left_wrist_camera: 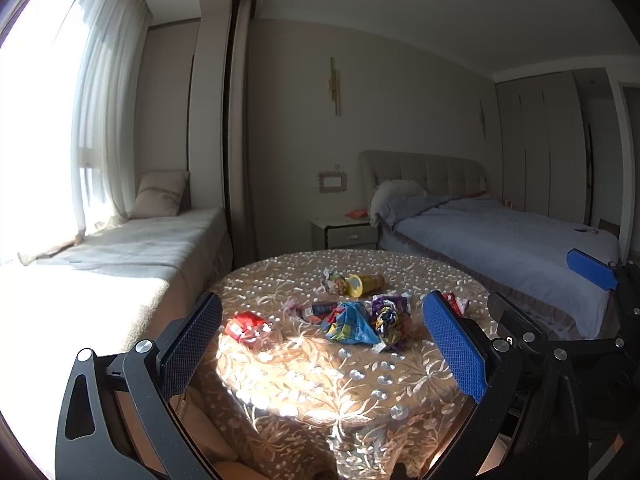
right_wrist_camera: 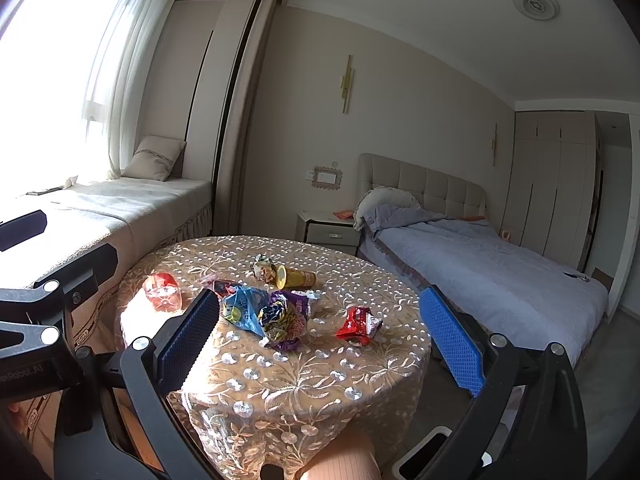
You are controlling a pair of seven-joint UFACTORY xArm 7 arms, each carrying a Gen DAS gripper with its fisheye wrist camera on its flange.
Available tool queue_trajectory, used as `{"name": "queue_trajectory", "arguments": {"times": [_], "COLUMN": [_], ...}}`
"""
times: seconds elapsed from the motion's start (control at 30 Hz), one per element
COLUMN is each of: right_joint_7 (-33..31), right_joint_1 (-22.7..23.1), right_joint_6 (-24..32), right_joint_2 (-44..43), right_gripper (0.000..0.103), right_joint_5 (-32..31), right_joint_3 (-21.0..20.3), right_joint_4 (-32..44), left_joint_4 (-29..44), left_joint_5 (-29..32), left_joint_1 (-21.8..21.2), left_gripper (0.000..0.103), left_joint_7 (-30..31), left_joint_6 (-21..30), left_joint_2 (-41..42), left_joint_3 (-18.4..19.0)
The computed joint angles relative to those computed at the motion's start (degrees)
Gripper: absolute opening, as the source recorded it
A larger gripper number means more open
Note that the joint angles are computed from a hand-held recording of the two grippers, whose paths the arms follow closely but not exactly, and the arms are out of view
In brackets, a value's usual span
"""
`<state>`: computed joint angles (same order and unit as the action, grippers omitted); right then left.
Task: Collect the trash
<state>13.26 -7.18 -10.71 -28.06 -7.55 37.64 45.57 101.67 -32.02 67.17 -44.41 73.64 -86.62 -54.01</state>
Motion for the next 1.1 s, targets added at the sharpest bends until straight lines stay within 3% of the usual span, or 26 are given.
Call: {"name": "queue_trajectory", "arguments": {"times": [0.7,0.9,1.1], "right_joint_7": [-0.08,-0.57,-0.17], "right_joint_1": [-0.46,-1.3,-5.26], "right_joint_6": [-0.98,0.02,1.28], "right_joint_2": [1.62,4.22,7.79], "right_gripper": [0.1,0.1,0.1], "right_joint_5": [0.69,0.58,-1.13], "right_joint_3": [0.2,1.64,6.03], "right_joint_4": [0.21,1.61,4.02], "left_joint_4": [-0.02,-2.32,-4.5], "left_joint_5": [0.27,-0.17,-0.4], "left_joint_1": [0.37,-0.19,-0.58], "left_gripper": [0.098,0.098,0.098], "left_joint_7": [-0.82,-1.13,-0.97], "left_joint_6": [1.32,1.29,1.43], "left_joint_2": [-0.38,-0.82,-1.19], "left_joint_3": [0.33,-0.27,-1.61]}}
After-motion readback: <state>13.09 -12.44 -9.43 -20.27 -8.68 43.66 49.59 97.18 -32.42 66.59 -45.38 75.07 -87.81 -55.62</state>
